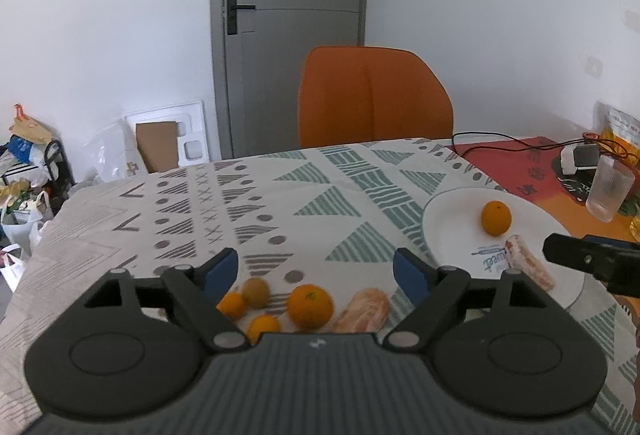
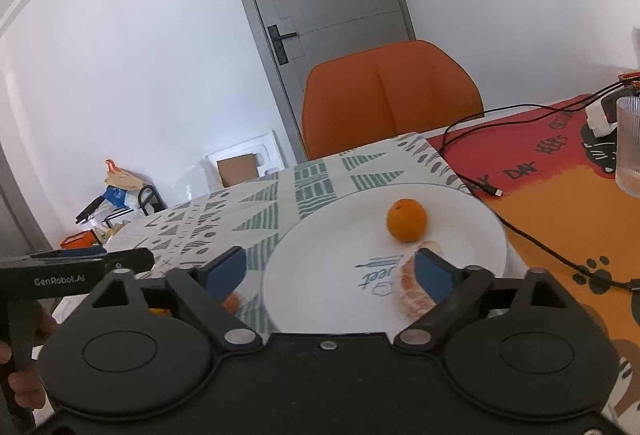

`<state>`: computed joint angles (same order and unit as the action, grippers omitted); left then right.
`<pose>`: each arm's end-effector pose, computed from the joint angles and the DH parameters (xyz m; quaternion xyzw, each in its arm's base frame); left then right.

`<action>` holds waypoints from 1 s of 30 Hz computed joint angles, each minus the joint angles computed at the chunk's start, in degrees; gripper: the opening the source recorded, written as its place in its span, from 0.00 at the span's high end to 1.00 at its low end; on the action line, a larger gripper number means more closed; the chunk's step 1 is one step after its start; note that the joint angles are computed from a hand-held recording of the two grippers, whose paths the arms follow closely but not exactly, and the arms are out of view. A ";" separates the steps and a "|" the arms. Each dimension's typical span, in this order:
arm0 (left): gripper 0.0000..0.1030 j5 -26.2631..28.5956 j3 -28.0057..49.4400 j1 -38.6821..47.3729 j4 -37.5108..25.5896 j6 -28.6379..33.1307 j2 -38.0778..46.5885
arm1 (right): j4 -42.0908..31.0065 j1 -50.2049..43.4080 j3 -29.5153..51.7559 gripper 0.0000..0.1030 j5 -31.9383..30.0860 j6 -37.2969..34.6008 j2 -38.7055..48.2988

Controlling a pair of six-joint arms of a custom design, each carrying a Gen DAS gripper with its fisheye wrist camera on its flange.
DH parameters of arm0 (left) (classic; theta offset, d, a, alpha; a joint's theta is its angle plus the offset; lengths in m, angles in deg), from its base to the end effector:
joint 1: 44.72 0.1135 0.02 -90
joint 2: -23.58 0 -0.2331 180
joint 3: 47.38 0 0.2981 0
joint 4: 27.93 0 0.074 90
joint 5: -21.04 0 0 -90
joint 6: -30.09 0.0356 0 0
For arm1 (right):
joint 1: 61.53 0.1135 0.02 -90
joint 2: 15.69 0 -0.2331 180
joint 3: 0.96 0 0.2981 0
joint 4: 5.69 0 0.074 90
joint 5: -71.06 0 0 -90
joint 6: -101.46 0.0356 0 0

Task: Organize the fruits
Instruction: 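Grasp the yellow fruit with the left tool while the right grasps the peeled orange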

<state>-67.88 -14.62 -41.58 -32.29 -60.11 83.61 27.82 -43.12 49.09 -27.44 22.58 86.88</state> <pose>0.2615 0.0137 0.1214 -0.0208 0.8728 0.0043 0.4877 0.3355 0.1172 0.0689 -0.0946 0.8075 0.2059 0.5445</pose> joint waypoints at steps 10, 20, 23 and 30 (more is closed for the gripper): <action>0.07 7.07 -6.31 11.01 -9.50 1.23 -15.38 | -0.96 5.71 -1.02 0.00 2.90 0.29 -1.56; 0.07 12.83 -9.45 19.18 -12.24 3.24 -20.98 | -3.07 9.79 -0.47 0.00 4.60 -2.02 -2.37; 0.07 14.20 -10.22 20.70 -11.95 3.43 -21.44 | -3.44 9.80 -0.01 0.00 3.93 -2.09 -1.58; 0.09 15.82 -10.98 22.31 -7.04 3.03 -16.67 | -2.97 10.55 1.83 0.00 1.82 -4.03 1.70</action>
<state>-52.06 -25.61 -19.28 -39.34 -57.08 66.95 24.85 -32.57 50.93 -25.62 18.55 88.58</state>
